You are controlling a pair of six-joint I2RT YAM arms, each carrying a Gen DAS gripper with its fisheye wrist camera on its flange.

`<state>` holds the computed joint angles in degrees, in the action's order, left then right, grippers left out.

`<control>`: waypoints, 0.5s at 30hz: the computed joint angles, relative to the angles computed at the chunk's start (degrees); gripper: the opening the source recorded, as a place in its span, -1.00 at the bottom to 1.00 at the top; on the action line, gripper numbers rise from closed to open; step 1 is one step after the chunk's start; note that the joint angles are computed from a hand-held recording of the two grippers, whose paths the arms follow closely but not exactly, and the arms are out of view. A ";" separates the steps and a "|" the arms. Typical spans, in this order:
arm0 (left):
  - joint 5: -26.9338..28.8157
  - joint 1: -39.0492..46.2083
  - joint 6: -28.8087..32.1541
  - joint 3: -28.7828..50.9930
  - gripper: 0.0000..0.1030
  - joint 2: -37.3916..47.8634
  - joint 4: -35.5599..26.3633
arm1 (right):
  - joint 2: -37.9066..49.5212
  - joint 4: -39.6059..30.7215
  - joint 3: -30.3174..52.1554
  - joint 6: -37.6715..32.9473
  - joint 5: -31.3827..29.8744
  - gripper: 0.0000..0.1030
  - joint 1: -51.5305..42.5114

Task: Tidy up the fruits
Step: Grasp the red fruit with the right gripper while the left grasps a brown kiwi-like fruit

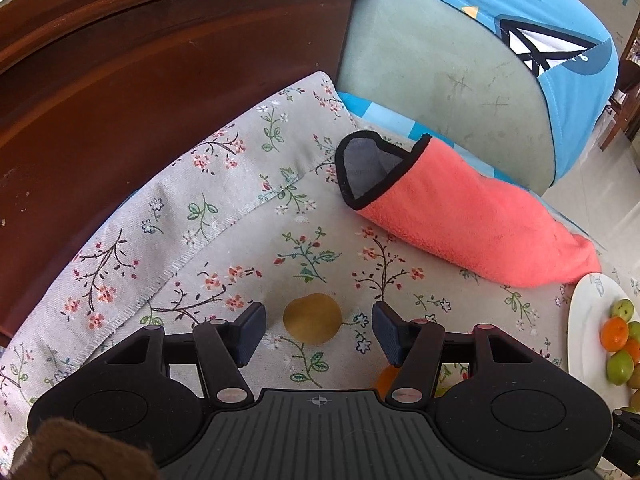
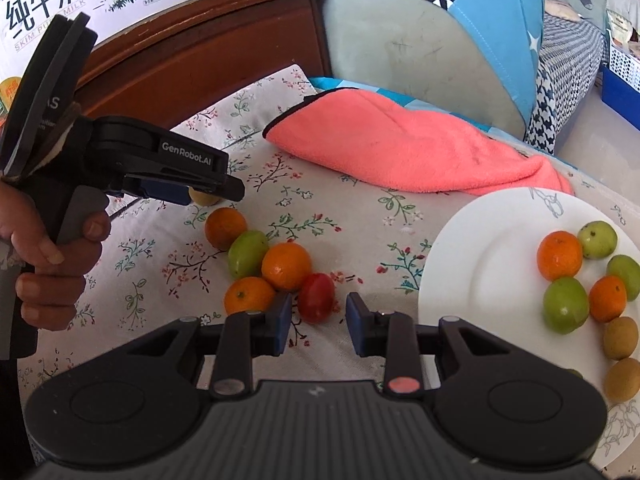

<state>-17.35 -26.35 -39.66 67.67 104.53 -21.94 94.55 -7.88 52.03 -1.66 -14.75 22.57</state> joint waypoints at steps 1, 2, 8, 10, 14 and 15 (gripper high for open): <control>-0.11 -0.01 0.22 -0.03 0.11 0.07 0.21 | 0.21 0.06 0.21 -0.08 0.28 -0.39 0.18; -0.30 -0.08 0.56 -0.10 0.11 0.08 0.35 | 0.33 0.15 0.30 -0.15 0.47 -0.39 0.30; -1.70 -0.98 3.29 -1.26 -0.26 -0.40 1.50 | 0.43 0.85 0.21 -0.66 1.83 -0.59 0.84; -2.03 -1.01 3.56 -2.01 -0.42 -0.84 2.05 | 0.23 0.89 0.10 -0.58 2.15 -0.60 0.88; -1.17 -0.36 2.96 -3.65 -0.47 -2.14 3.33 | -0.15 1.10 -0.12 0.03 2.41 -0.60 0.80; -1.21 -0.35 2.90 -3.84 -0.47 -2.35 3.39 | -0.23 1.08 -0.11 0.17 2.42 -0.60 0.75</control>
<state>-18.56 -26.70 -36.76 63.83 102.18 -18.54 94.32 -6.80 51.92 -1.49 -12.32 23.32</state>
